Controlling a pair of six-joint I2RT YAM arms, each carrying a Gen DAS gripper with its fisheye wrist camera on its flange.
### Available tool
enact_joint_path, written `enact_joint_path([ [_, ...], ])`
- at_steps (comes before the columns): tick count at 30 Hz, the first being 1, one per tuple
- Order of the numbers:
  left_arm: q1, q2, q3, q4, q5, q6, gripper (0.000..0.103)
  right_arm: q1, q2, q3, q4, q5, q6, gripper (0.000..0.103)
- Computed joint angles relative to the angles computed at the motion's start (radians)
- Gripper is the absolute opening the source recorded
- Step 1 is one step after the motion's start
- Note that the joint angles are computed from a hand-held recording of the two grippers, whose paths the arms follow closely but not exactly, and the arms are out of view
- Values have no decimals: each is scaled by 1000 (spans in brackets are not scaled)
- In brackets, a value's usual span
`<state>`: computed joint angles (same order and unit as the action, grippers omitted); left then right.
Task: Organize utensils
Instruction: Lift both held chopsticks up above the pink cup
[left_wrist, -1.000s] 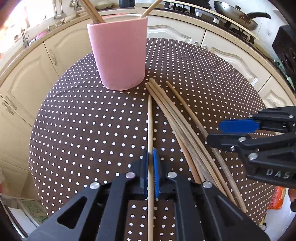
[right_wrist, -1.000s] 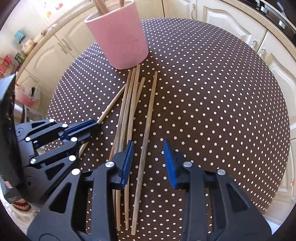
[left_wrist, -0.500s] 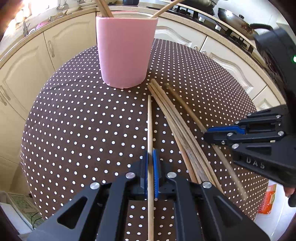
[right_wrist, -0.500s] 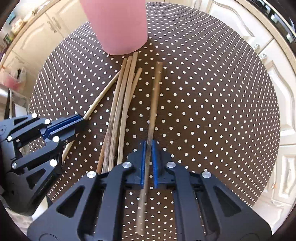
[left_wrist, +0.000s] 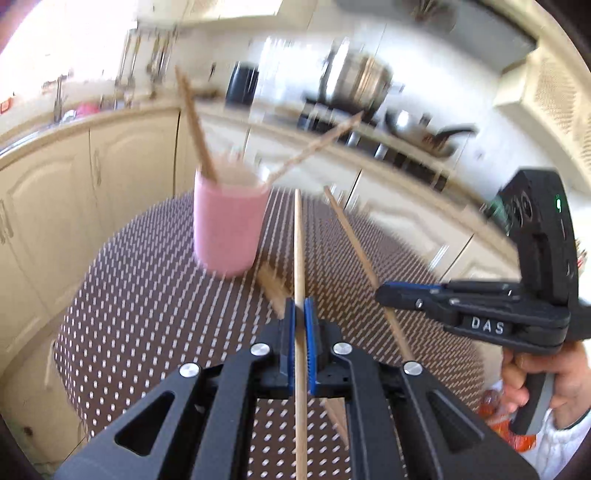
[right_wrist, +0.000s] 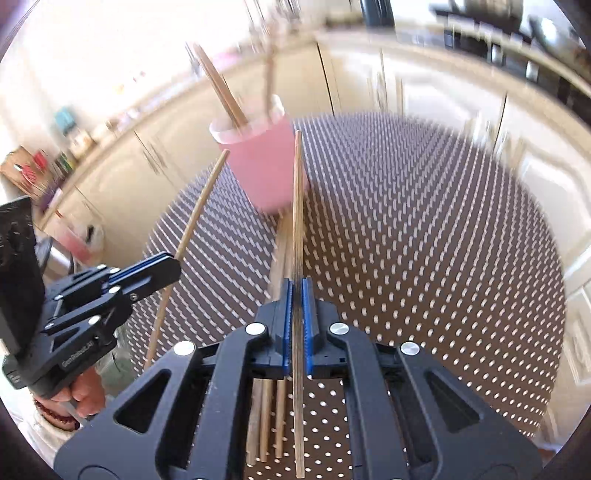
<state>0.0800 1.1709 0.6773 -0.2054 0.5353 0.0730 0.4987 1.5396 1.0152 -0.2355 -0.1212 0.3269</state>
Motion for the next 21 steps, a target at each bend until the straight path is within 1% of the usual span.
enact_joint_path([
  [2,20,-46,-23,58,37,-30,5,16,-72,-54,69,23,13,6],
  [4,26,-83,-56,146,50,-72,5,48,-126,-97,145,55,24,6],
  [5,30,-103,-70,189,46,-91,5,51,-139,-99,167,64,14,6],
  [9,52,-158,-123,364,51,-150,5,118,-171,-135,331,161,3,6],
  [10,48,-155,-128,407,43,-167,5,133,-151,-117,358,172,1,6],
  [11,57,-151,-132,463,52,-189,5,132,-137,-105,387,173,-6,6],
  [13,57,-131,-127,534,35,-218,5,130,-110,-74,439,184,-36,6],
  [14,66,-107,-122,590,47,-239,5,140,-100,-76,477,200,-43,6],
  [18,52,-19,-82,730,14,-298,5,149,-29,-33,596,233,-73,6],
  [21,42,73,-31,807,-10,-319,5,143,45,16,680,238,-90,6],
])
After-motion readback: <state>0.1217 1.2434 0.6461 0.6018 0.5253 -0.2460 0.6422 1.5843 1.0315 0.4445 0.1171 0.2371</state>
